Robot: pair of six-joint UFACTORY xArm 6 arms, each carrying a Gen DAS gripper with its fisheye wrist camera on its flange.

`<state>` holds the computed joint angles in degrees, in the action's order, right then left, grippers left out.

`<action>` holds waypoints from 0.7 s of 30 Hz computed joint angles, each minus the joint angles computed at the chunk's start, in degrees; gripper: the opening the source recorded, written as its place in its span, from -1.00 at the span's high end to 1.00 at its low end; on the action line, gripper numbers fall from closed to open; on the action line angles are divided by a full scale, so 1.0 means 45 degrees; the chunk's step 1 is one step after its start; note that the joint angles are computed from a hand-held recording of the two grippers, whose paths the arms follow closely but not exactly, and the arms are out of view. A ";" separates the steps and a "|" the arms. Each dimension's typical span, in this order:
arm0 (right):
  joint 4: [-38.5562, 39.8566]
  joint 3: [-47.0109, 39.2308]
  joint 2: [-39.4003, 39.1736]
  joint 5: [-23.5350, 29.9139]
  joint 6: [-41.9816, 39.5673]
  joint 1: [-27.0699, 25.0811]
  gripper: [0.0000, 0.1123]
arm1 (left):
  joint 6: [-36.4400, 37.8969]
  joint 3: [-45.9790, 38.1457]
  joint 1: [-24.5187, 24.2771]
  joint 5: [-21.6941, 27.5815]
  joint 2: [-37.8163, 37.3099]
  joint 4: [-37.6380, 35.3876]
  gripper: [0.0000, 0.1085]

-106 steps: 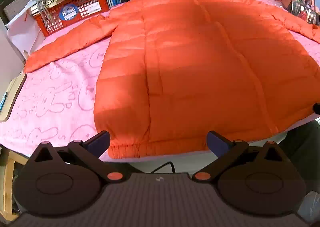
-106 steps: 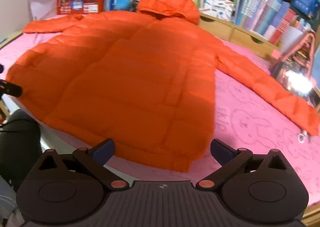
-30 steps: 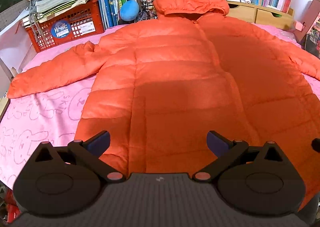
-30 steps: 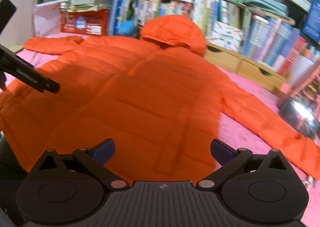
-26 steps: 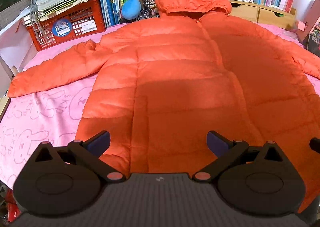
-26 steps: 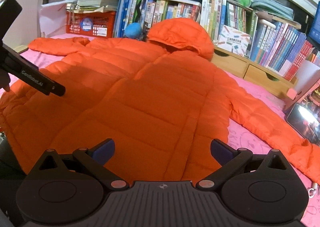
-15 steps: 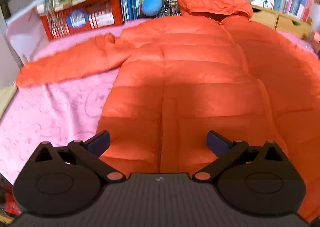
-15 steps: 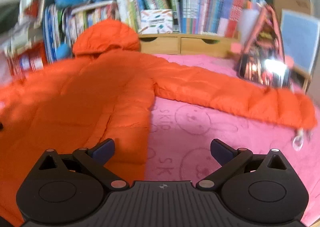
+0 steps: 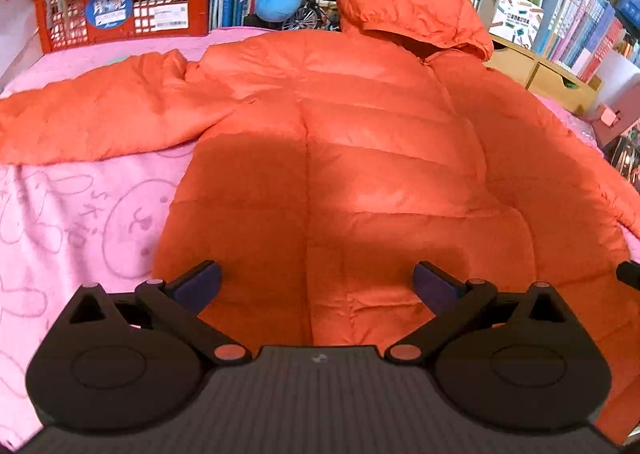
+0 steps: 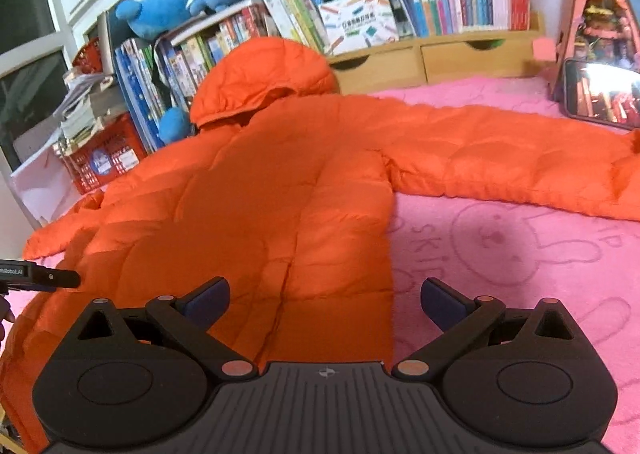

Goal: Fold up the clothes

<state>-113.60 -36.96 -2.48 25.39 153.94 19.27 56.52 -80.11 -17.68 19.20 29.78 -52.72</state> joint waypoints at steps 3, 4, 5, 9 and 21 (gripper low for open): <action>0.0122 -0.0097 0.0113 -0.0137 -0.0239 -0.0066 -0.83 | 0.0322 -0.0262 0.0037 0.0124 0.0208 -0.0218 -0.90; 0.0158 -0.0120 0.0122 -0.0195 -0.0326 -0.0087 -0.83 | 0.0445 -0.0364 0.0051 0.0181 0.0284 -0.0306 -0.90; 0.0179 -0.0141 0.0136 -0.0231 -0.0397 -0.0104 -0.82 | 0.0568 -0.0467 0.0065 0.0238 0.0362 -0.0394 -0.90; 0.0135 -0.0278 0.0237 -0.0356 -0.0573 -0.0171 -0.79 | 0.1306 -0.0866 -0.0008 0.0122 0.0701 -0.1081 -0.90; -0.3135 -0.0154 0.0148 -0.0357 0.2693 -0.0176 -0.52 | 0.2283 -0.1368 0.0231 0.0719 0.0956 -0.2600 -0.90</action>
<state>-127.71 -37.65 -1.82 23.78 166.07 18.48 66.80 -86.26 -16.64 22.44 34.08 -64.42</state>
